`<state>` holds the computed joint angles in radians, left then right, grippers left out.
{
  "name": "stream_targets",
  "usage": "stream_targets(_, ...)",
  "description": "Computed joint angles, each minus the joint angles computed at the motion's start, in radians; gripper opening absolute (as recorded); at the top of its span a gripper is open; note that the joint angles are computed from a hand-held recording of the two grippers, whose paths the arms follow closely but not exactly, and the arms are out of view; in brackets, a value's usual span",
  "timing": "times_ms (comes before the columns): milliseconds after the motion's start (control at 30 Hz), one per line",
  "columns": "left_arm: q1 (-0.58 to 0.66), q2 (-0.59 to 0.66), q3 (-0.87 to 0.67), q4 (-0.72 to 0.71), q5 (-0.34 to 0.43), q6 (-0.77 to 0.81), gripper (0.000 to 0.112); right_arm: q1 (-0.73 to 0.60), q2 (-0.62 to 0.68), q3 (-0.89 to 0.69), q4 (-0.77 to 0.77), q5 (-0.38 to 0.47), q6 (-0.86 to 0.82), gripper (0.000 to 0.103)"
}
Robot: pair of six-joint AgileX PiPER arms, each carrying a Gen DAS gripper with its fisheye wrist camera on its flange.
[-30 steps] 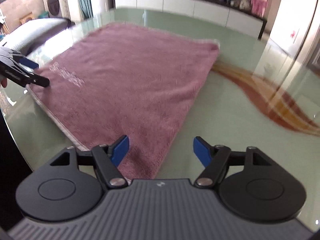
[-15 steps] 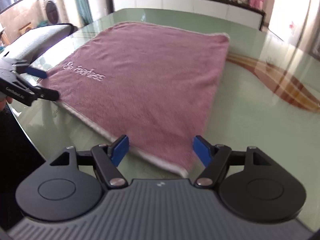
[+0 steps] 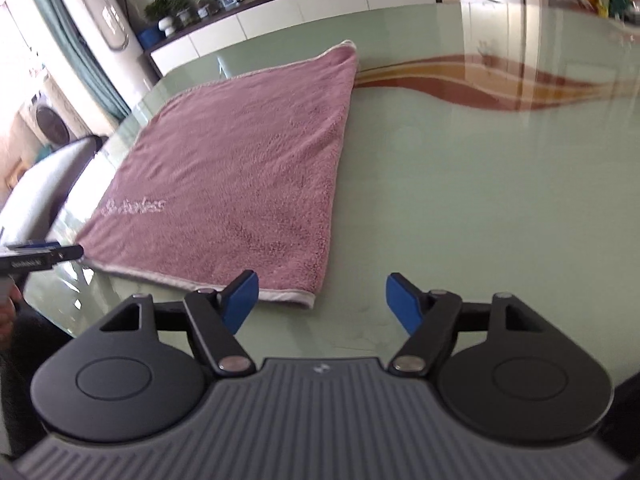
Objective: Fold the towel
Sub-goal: 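Bring both open grippers to the towel's hem corners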
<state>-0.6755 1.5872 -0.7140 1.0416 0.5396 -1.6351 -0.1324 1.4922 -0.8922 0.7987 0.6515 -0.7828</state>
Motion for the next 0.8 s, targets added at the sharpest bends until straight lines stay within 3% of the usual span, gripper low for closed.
stream_targets(67,0.028,-0.003,0.000,-0.011,0.001,-0.001,0.073,-0.004,0.009,0.002,0.011,0.005,-0.005,0.068)
stream_targets(133,0.047,-0.010,0.005,-0.017,-0.013,0.003,0.061,-0.003,0.009,0.007,0.019,-0.001,-0.011,0.066)
stream_targets(200,0.092,-0.018,0.011,-0.052,-0.073,0.031,0.054,-0.002,0.011,0.004,0.023,0.002,-0.005,0.063)
stream_targets(400,0.114,-0.008,-0.013,-0.109,-0.085,0.123,0.052,-0.024,0.033,-0.027,0.034,0.062,0.018,0.057)
stream_targets(567,0.113,-0.009,-0.018,-0.142,-0.087,0.151,0.045,-0.018,0.037,-0.041,0.029,0.110,0.045,0.044)
stream_targets(633,0.110,-0.012,-0.016,-0.143,-0.100,0.144,0.041,-0.007,0.031,-0.037,0.022,0.105,0.051,0.039)
stream_targets(800,0.138,-0.019,-0.010,-0.177,-0.132,0.176,0.037,0.009,0.022,-0.031,0.005,0.089,0.097,0.039)
